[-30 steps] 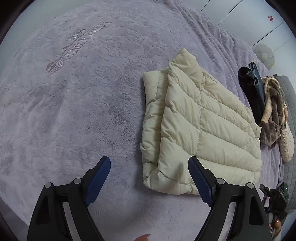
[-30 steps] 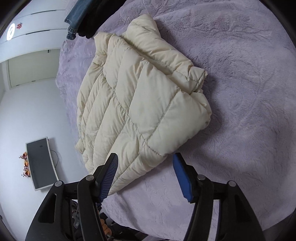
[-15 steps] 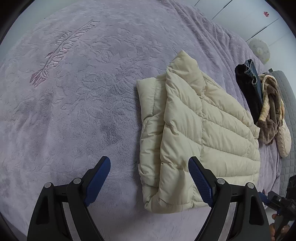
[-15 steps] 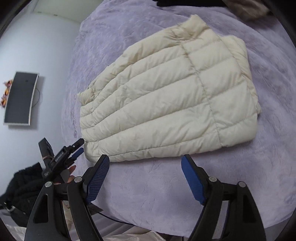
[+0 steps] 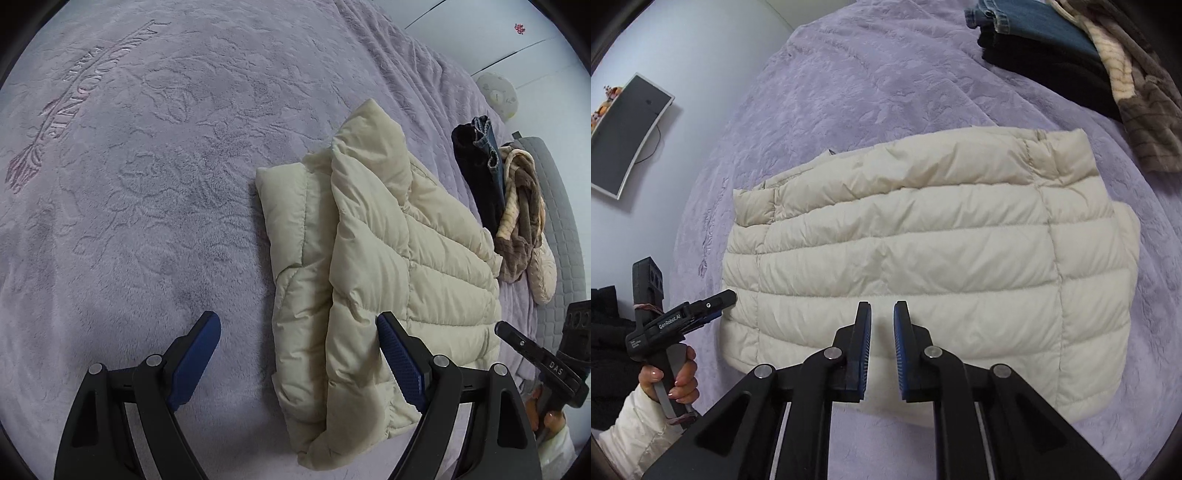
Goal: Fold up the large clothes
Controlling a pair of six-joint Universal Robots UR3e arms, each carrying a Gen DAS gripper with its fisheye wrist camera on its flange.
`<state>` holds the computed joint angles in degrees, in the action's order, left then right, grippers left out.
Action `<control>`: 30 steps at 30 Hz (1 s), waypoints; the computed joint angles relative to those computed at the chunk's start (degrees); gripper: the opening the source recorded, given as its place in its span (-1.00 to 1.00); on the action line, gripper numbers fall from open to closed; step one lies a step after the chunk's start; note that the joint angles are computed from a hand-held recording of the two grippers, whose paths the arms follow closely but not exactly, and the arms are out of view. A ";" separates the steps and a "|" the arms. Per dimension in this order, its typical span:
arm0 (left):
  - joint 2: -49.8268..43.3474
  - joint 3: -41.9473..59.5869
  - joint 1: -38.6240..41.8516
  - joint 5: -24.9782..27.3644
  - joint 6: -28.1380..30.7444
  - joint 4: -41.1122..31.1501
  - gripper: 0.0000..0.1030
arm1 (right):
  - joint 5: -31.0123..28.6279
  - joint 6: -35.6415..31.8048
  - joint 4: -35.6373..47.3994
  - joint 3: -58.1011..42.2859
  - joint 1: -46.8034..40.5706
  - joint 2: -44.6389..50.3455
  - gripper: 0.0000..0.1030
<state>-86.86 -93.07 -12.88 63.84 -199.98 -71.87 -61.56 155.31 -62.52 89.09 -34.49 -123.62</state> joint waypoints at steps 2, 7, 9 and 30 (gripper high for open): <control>-0.34 -2.07 2.99 -5.32 3.93 0.53 0.69 | -0.33 1.62 -5.61 2.42 2.96 1.38 -0.73; -2.60 -6.96 6.53 -13.56 8.90 3.27 0.69 | -2.89 4.96 -17.64 10.01 8.05 4.62 -0.73; -3.14 -8.52 7.11 -15.33 8.95 5.29 0.69 | -3.19 5.82 -20.80 13.21 8.73 5.41 -0.74; -17.21 11.00 -6.14 -14.40 4.27 6.49 -0.49 | 4.37 -1.53 -25.92 31.15 -0.79 0.21 -0.83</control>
